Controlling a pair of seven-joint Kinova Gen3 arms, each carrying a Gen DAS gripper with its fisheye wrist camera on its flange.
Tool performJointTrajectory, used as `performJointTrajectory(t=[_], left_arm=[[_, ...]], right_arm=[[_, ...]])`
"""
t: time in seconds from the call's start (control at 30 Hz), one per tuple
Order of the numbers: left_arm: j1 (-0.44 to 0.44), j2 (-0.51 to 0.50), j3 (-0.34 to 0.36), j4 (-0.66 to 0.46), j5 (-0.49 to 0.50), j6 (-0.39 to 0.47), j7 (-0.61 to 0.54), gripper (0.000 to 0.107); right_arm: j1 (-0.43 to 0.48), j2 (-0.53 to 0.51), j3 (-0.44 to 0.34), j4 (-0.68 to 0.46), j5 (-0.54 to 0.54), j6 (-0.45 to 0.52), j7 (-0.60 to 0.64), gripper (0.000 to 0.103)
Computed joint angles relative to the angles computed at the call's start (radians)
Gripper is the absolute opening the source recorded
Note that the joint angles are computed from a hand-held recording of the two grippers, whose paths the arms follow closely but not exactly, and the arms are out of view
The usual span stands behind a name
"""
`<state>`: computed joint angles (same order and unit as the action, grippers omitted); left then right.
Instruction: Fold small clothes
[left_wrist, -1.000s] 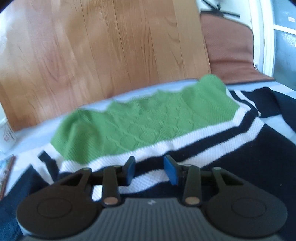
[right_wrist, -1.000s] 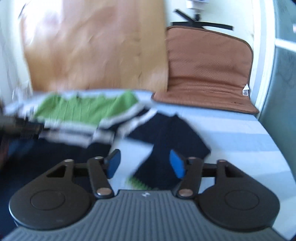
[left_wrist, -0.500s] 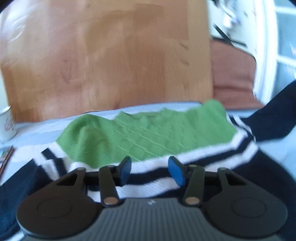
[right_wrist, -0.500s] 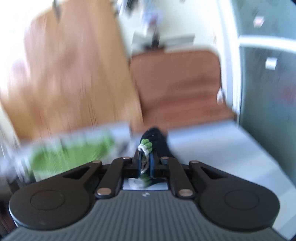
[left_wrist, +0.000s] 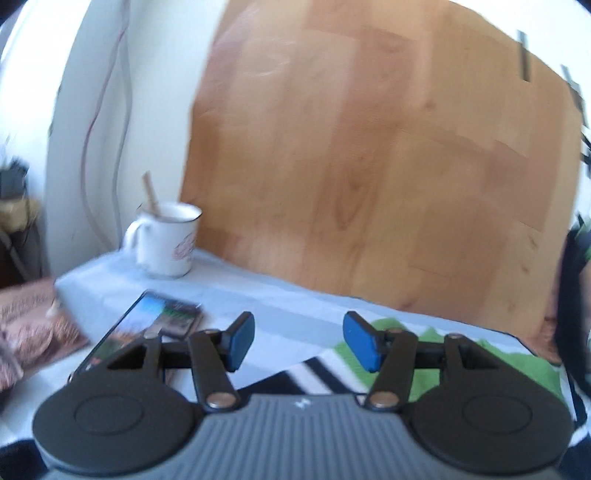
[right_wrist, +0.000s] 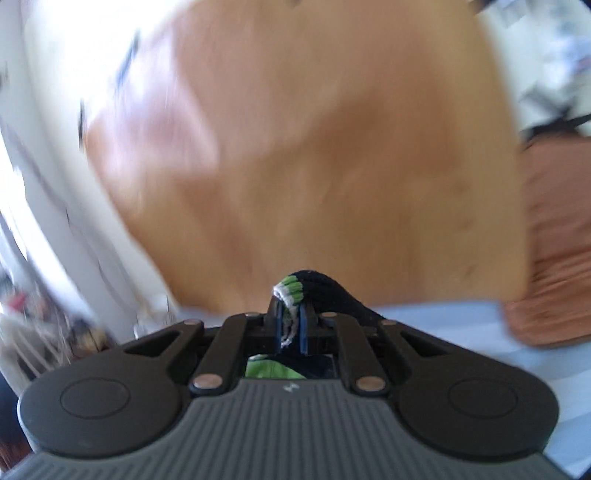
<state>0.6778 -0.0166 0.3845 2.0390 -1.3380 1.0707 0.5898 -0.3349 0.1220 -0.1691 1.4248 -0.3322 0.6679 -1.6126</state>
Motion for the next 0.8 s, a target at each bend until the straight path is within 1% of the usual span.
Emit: performJointTrajectory(t=[0.03, 0.07, 0.1, 0.13, 0.17, 0.2, 0.23, 0.27, 0.33, 0.4, 0.43, 0.47, 0.5, 0.53, 0.57, 0.6, 0.63, 0.67, 0.73, 0.8], left_arm=[[-0.011, -0.010, -0.013, 0.001, 0.013, -0.033, -0.006, 0.055], [-0.021, -0.022, -0.019, 0.009, 0.010, -0.068, 0.000, 0.055], [-0.022, -0.031, -0.027, 0.015, 0.006, -0.089, 0.003, 0.055], [-0.035, -0.036, -0.016, 0.021, 0.003, -0.095, 0.008, 0.056], [-0.040, -0.039, -0.010, 0.026, -0.005, -0.091, 0.020, 0.056], [-0.043, -0.043, -0.003, 0.032, -0.013, -0.084, 0.034, 0.058], [-0.042, -0.045, 0.006, 0.039, -0.018, -0.072, 0.056, 0.060], [-0.046, -0.053, 0.007, 0.045, -0.020, -0.074, 0.070, 0.060], [-0.060, -0.072, 0.003, 0.059, -0.027, -0.108, 0.097, 0.060], [-0.077, -0.087, 0.006, 0.073, -0.040, -0.137, 0.123, 0.060], [-0.082, -0.090, 0.014, 0.078, -0.045, -0.133, 0.130, 0.060], [-0.086, -0.083, 0.024, 0.077, -0.050, -0.117, 0.135, 0.060], [-0.084, -0.076, 0.033, 0.073, -0.051, -0.096, 0.134, 0.061], [-0.081, -0.068, 0.039, 0.068, -0.049, -0.078, 0.129, 0.061], [-0.077, -0.061, 0.041, 0.063, -0.046, -0.066, 0.122, 0.062], [-0.073, -0.054, 0.040, 0.057, -0.041, -0.055, 0.112, 0.062], [-0.068, -0.046, 0.039, 0.048, -0.034, -0.042, 0.099, 0.062], [-0.063, -0.039, 0.037, 0.041, -0.027, -0.028, 0.087, 0.062], [-0.052, -0.034, 0.031, 0.036, -0.021, -0.012, 0.081, 0.062], [-0.051, -0.044, 0.019, 0.045, -0.022, -0.025, 0.094, 0.062]], right_arm=[[-0.042, 0.046, 0.015, -0.013, 0.027, 0.010, -0.022, 0.012], [-0.067, 0.093, 0.021, -0.034, 0.038, 0.036, -0.028, 0.012], [-0.076, 0.139, 0.009, -0.051, 0.063, 0.053, -0.044, 0.014], [-0.090, 0.180, 0.002, -0.077, 0.104, 0.086, -0.073, 0.017], [-0.112, 0.205, 0.014, -0.085, 0.130, 0.103, -0.094, 0.019], [-0.122, 0.217, 0.025, -0.081, 0.141, 0.104, -0.110, 0.026], [-0.113, 0.209, 0.017, -0.058, 0.134, 0.094, -0.130, 0.030], [-0.086, 0.192, 0.002, -0.027, 0.112, 0.067, -0.133, 0.034], [-0.023, 0.160, -0.025, 0.023, 0.036, 0.010, -0.092, 0.035], [0.011, 0.117, -0.038, 0.080, -0.034, -0.025, -0.049, 0.036], [0.033, 0.107, -0.051, 0.106, -0.075, -0.049, -0.017, 0.039], [0.036, 0.100, -0.072, 0.137, -0.109, -0.089, -0.002, 0.044], [0.058, 0.095, -0.102, 0.166, -0.150, -0.130, 0.022, 0.049], [0.085, 0.096, -0.144, 0.184, -0.184, -0.165, 0.042, 0.052], [0.094, 0.106, -0.169, 0.183, -0.202, -0.183, 0.051, 0.056], [0.084, 0.121, -0.175, 0.169, -0.203, -0.185, 0.056, 0.055], [0.059, 0.127, -0.162, 0.154, -0.188, -0.173, 0.053, 0.055], [0.016, 0.130, -0.131, 0.143, -0.157, -0.173, 0.051, 0.055], [-0.077, 0.127, -0.053, 0.130, -0.076, -0.169, 0.049, 0.055], [-0.169, 0.133, 0.038, 0.108, 0.006, -0.129, 0.061, 0.055]])
